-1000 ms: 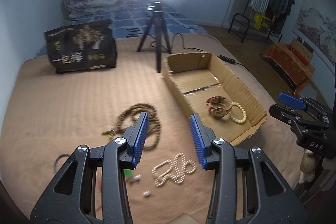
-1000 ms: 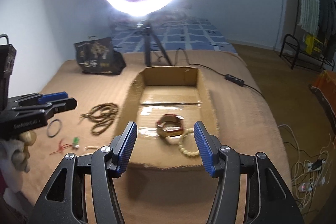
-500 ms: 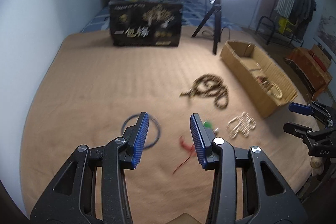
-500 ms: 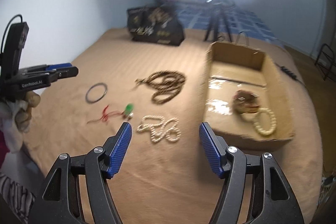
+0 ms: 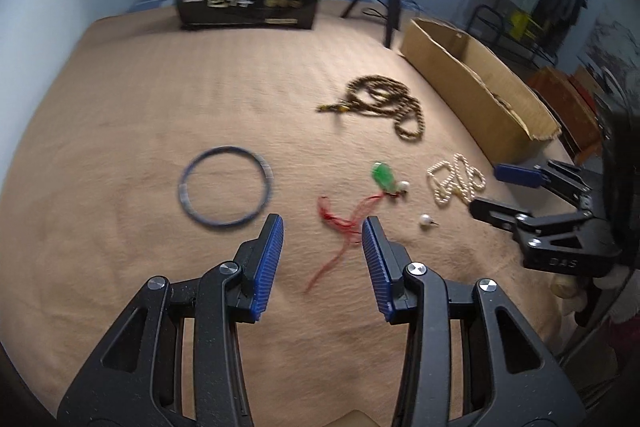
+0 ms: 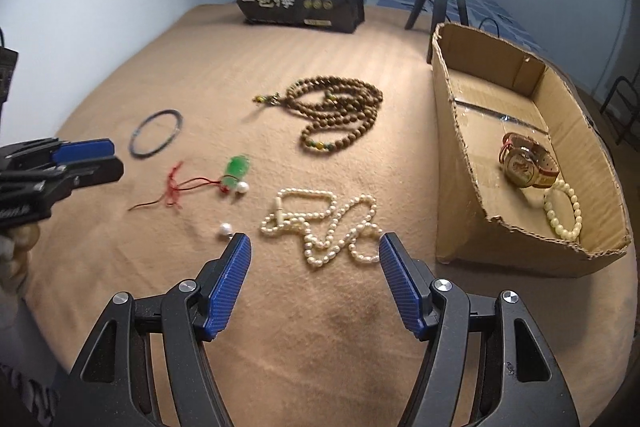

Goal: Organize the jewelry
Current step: 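Grasp the red cord of the jade pendant with the left tool while the right tool grasps the pearl necklace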

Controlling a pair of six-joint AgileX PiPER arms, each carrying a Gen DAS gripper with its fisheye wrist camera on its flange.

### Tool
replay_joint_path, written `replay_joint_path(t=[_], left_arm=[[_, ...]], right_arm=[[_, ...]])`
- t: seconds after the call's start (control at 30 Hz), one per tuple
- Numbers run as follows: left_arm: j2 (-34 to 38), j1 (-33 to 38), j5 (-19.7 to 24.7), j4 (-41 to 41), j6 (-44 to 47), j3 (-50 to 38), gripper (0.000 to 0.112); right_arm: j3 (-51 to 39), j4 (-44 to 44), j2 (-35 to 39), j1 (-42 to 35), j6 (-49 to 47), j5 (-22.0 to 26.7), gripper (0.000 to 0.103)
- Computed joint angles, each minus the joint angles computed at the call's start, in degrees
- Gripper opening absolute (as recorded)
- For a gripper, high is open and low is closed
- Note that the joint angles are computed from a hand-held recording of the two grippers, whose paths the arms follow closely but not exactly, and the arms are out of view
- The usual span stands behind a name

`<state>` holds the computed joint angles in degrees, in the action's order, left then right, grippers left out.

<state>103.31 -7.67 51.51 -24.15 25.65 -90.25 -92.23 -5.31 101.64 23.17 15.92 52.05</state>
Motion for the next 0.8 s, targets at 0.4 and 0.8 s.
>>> replay_joint_path(t=[0.4, 0.8], left_arm=[[6.9, -5.1, 0.8, 1.3, 1.6, -5.9, 0.041], [10.3, -7.2, 0.7, 4.5, 0.8, -9.4, 0.036]], right_arm=[[-1.0, -3.2, 2.5, 0.3, 3.5, -0.1, 0.066], [-1.3, -4.0, 3.2, 0.2, 4.9, -0.4, 0.066]])
